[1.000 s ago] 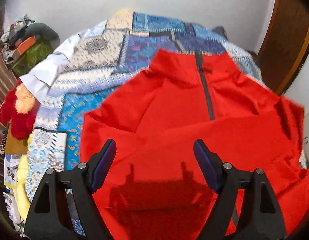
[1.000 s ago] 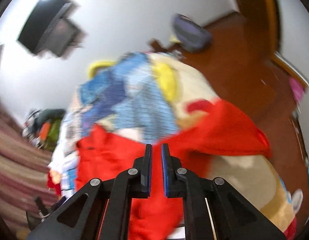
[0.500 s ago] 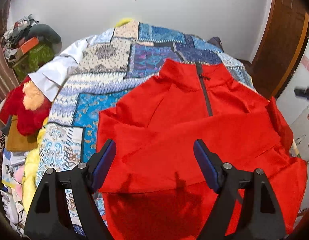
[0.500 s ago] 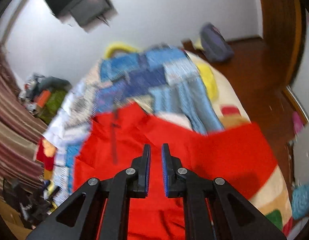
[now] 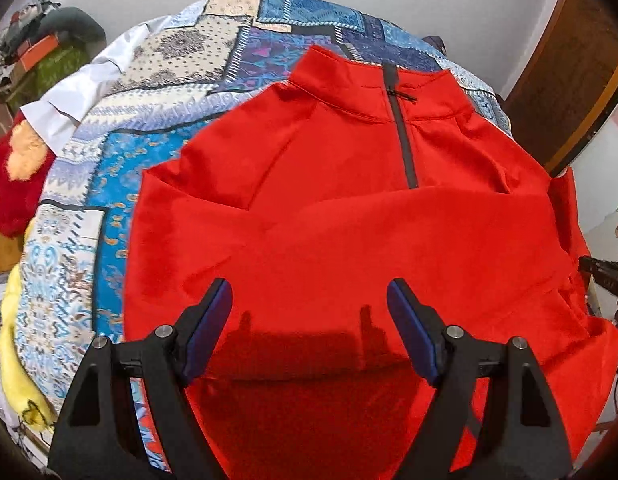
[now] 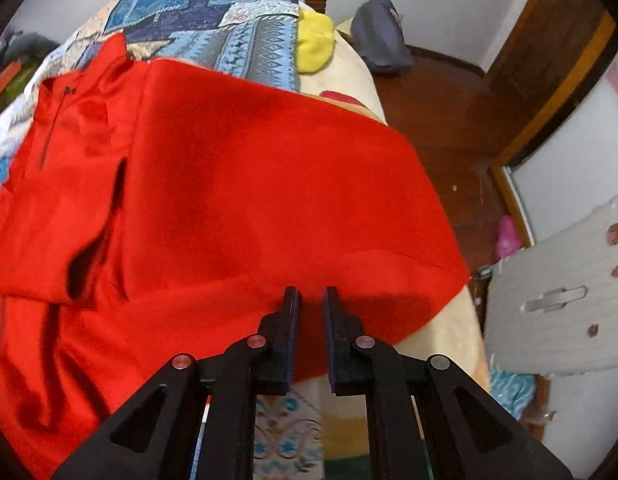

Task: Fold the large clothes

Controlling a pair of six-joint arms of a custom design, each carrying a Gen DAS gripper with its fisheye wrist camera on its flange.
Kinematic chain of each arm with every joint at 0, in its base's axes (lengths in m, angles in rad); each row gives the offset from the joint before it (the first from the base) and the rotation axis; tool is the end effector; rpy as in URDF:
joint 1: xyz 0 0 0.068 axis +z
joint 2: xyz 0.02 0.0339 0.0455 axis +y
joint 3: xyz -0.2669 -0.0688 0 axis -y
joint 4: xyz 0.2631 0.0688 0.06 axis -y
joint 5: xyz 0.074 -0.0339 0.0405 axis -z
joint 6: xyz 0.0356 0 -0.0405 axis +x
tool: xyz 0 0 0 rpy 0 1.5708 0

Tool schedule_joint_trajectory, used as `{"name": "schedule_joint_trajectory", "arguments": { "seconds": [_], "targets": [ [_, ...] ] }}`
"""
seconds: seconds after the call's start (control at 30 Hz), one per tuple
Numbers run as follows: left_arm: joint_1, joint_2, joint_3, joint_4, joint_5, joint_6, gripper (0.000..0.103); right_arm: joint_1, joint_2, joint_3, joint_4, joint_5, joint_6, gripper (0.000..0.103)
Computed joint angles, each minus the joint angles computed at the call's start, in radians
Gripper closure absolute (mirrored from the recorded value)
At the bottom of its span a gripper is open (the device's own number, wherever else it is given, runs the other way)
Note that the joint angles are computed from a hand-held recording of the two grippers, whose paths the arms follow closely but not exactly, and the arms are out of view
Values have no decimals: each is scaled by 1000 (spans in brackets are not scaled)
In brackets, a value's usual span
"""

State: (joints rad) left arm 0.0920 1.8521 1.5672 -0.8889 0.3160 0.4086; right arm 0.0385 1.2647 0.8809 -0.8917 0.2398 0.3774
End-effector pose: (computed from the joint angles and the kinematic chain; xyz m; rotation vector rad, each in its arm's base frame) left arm 0.4045 0.0262 0.2541 0.5050 2.6211 -0.2789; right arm 0.2377 0.0007 0.2212 0.5206 2.7458 -0.2436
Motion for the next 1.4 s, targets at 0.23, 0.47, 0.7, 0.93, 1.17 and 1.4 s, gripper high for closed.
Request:
{"name": "schedule_joint_trajectory", "arguments": {
  "seconds": [0.23, 0.47, 0.7, 0.93, 1.17, 1.4],
  "targets": [
    [-57, -8, 3, -26, -3, -18, 24, -49, -68, -60, -24, 24, -37, 96],
    [-226, -107, -18, -1, -34, 8, 24, -351, -177, -106, -78, -224, -121, 96],
    [-535, 6, 212, -167, -22, -41, 21, -517, -335, -76, -182, -335, -187, 96],
    [-817, 256, 532, -337, -29, -136, 21, -635, -428, -38, -253, -446, -228, 96],
    [-985, 550, 838, -506, -131, -179, 20, -827, -423, -59, -273, -523, -346, 96],
    [-1052, 394, 513, -193, -319, -190, 83, -918, -402, -98, -264, -577, -404, 96]
  ]
}}
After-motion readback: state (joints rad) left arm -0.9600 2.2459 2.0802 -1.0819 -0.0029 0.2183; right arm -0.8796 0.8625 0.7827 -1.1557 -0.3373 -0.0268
